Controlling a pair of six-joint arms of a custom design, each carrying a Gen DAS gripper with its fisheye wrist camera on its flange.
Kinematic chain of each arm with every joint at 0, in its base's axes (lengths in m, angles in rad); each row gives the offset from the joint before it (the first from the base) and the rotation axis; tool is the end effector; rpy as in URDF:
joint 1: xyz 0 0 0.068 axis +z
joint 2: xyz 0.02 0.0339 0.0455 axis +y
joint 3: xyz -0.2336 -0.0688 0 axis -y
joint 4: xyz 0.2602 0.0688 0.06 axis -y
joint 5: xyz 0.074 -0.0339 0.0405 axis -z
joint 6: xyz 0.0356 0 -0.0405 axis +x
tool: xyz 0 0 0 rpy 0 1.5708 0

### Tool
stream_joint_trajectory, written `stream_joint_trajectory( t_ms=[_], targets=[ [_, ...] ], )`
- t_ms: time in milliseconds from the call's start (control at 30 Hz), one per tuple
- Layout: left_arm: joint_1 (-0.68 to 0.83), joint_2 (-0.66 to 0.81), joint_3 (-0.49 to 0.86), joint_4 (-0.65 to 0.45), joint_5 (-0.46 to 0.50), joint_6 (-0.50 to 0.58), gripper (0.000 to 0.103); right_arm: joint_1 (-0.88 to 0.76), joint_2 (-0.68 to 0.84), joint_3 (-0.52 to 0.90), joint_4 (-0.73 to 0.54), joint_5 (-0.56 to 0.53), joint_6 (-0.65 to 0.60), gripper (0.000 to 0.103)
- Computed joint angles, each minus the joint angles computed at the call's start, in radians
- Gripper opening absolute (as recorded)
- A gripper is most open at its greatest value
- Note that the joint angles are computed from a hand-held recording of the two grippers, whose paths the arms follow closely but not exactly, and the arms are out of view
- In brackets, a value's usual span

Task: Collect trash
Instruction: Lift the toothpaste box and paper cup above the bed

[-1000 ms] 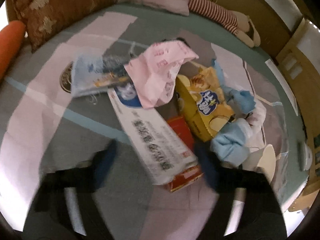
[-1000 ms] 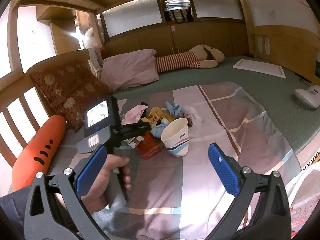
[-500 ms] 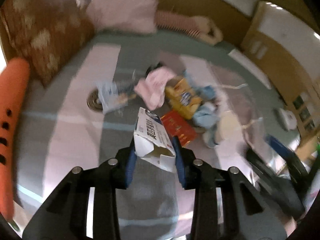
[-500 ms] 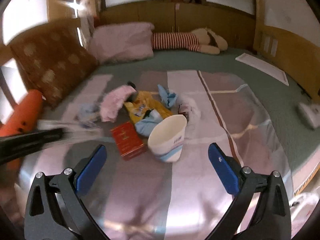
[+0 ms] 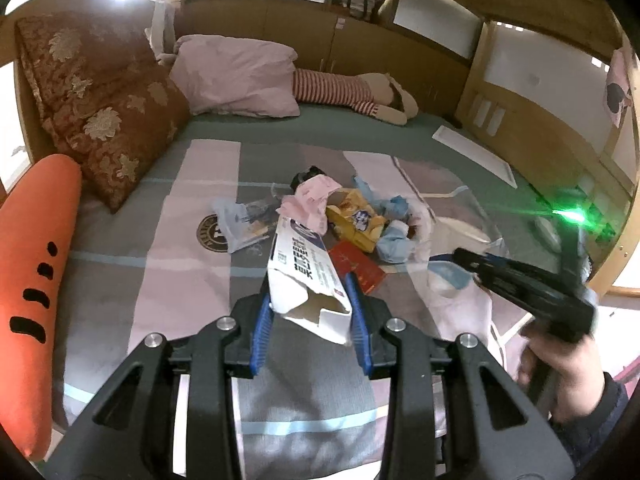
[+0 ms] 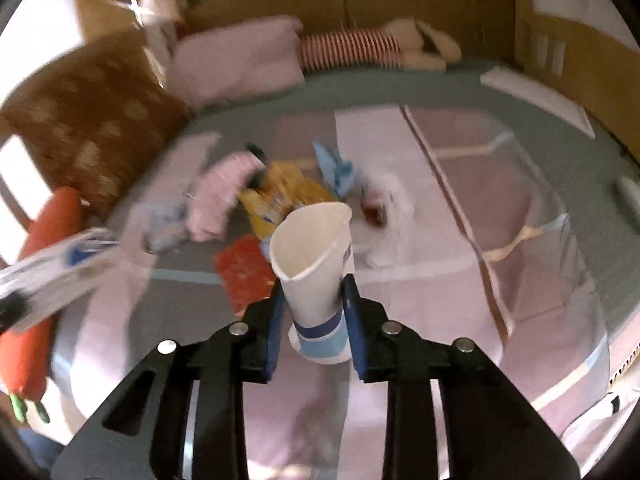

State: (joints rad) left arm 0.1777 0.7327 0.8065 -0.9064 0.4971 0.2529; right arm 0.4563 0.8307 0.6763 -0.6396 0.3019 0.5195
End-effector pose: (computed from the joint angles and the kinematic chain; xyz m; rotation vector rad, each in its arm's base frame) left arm 0.1726 0.0137 0.2709 0.3117 2.2868 -0.3797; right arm 0.1882 0.0806 0.2282 0.2175 2.3134 0.1332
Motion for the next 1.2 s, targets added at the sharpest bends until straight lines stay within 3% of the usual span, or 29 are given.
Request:
stream_joint_trajectory(
  t_ms=[100,233,400,1200],
  targets=[
    [-0.028,-0.029,-0.012,-0.004,-0.007,-0.003,0.035,0.141,-0.12,-0.029,-0.032,0.102,0.04,0.028],
    [-0.049,-0.016,-0.025,0.018,-0.032,-0.015,0.035,0.234,-0.128,-0.029,-0.004,0.201,0.021,0.028],
    [-0.059,-0.013,-0.04,0.037,-0.058,-0.027,0.035,0.168,-0.087,-0.029,0.024,0.118,-0.005,0.028],
    [-0.088,0.003,-0.061,0.076,-0.111,-0.055,0.035,0.209,-0.086,0.001,-0.026,0.142,0.032,0.028]
  ],
)
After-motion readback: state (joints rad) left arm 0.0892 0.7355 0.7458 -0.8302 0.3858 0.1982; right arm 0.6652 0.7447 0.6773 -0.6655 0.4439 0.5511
